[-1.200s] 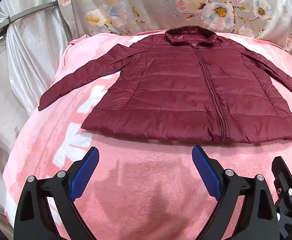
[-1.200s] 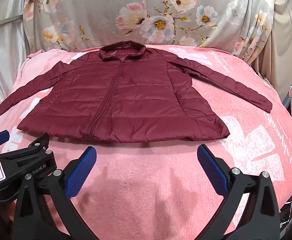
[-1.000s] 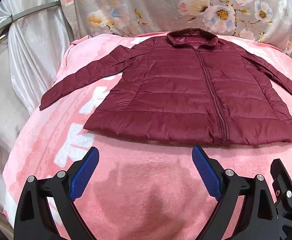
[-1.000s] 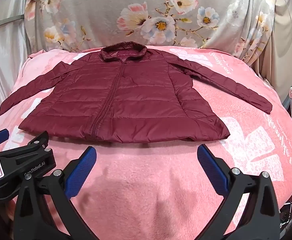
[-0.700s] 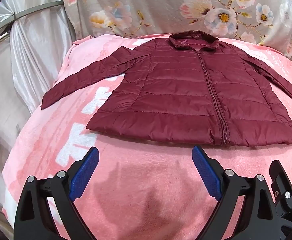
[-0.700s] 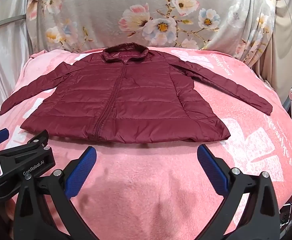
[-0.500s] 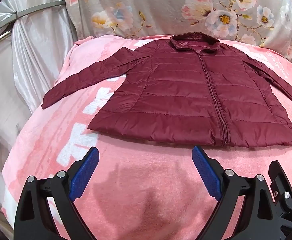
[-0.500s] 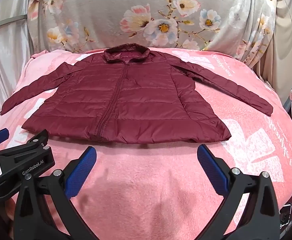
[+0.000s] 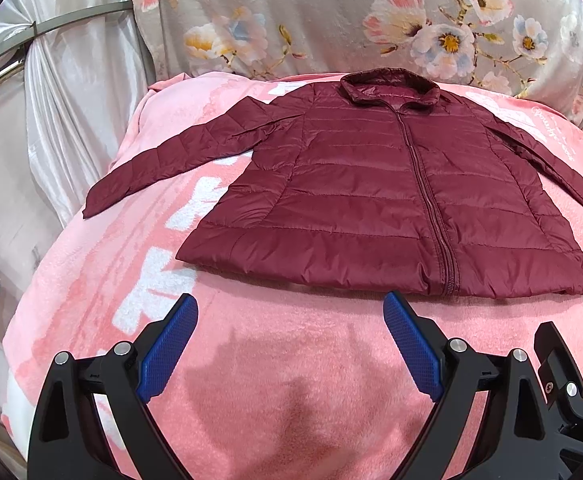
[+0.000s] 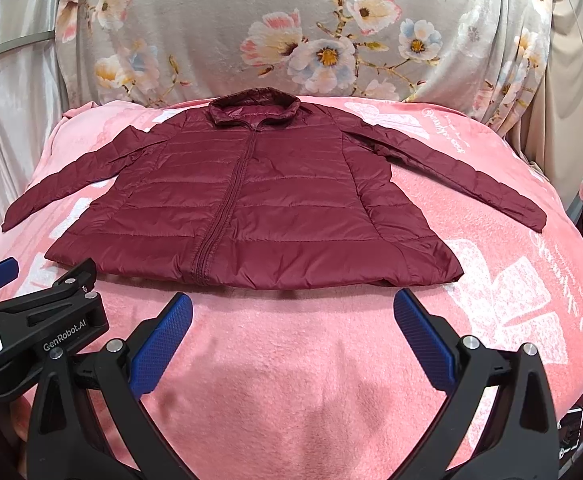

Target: Fold large clothes

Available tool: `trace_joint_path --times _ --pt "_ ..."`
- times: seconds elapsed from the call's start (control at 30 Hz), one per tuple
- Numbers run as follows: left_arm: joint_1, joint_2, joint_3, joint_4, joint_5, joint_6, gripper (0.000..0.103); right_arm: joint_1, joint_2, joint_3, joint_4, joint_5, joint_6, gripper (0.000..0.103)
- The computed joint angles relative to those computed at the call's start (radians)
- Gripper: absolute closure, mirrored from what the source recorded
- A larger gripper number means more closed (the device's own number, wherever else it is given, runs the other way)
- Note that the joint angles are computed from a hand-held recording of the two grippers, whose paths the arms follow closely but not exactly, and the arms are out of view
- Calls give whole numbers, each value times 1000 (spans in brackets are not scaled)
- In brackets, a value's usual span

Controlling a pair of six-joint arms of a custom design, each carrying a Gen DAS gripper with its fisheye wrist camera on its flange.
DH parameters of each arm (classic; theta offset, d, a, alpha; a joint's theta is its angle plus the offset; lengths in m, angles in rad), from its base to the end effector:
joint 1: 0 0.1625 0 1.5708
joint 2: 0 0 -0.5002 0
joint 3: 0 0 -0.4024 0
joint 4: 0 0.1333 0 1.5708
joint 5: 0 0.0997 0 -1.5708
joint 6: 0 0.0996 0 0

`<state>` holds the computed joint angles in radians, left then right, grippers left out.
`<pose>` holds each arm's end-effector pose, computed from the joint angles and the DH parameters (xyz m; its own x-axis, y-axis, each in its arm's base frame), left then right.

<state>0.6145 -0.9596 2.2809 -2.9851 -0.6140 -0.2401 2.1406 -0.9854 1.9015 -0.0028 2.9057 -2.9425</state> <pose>-0.2774 -0.4585 0.1343 -0.5763 0.2782 -0.7684 0.6965 0.6591 -0.2837 0.2771 -0.3649 0.1809 -0.5916 0.4987 0.6335 -0.3163 0.5793 -0.7513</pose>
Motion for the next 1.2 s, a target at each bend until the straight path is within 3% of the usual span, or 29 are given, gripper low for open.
trace_joint_path --times 1.2 --pt "1 1 0 -6 -1 4 12 -2 -6 6 -24 -4 -22 5"
